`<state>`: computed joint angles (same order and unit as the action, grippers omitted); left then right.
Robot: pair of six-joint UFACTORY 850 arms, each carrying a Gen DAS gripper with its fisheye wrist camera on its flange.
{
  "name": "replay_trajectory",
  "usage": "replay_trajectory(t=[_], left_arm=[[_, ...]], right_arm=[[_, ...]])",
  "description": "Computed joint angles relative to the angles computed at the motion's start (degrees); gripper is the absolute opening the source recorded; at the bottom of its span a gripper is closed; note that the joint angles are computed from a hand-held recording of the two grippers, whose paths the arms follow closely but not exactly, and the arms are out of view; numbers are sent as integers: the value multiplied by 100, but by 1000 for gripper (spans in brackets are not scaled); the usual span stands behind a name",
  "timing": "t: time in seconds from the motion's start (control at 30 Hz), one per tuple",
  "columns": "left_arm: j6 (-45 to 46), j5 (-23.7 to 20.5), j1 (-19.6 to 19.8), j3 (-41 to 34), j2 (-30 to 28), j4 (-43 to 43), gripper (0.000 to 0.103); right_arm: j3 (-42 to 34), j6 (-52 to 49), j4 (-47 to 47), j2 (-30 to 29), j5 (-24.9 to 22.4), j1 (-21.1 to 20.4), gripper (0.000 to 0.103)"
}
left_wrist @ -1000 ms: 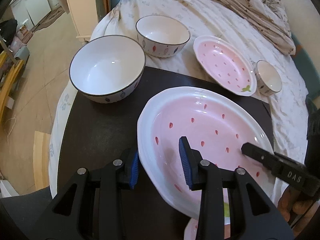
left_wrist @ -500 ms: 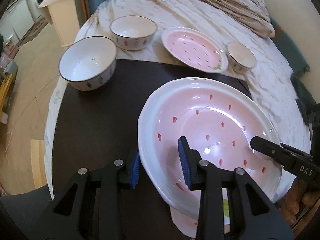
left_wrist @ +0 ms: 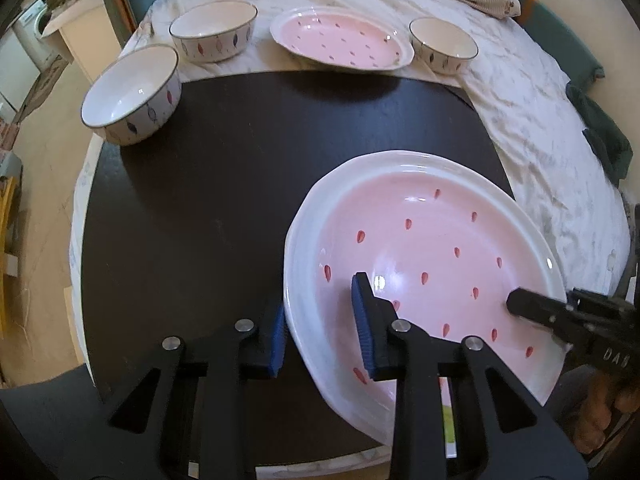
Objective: Organize plates and bowls
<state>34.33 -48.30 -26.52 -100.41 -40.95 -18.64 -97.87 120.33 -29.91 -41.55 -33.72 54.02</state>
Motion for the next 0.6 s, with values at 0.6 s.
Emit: replay_trajectory(t=[0.6], left_arm=[[-154,96,-80,166,-72,485,26]], right_arm=[[-387,-843,1000,-302,-231,84,26]])
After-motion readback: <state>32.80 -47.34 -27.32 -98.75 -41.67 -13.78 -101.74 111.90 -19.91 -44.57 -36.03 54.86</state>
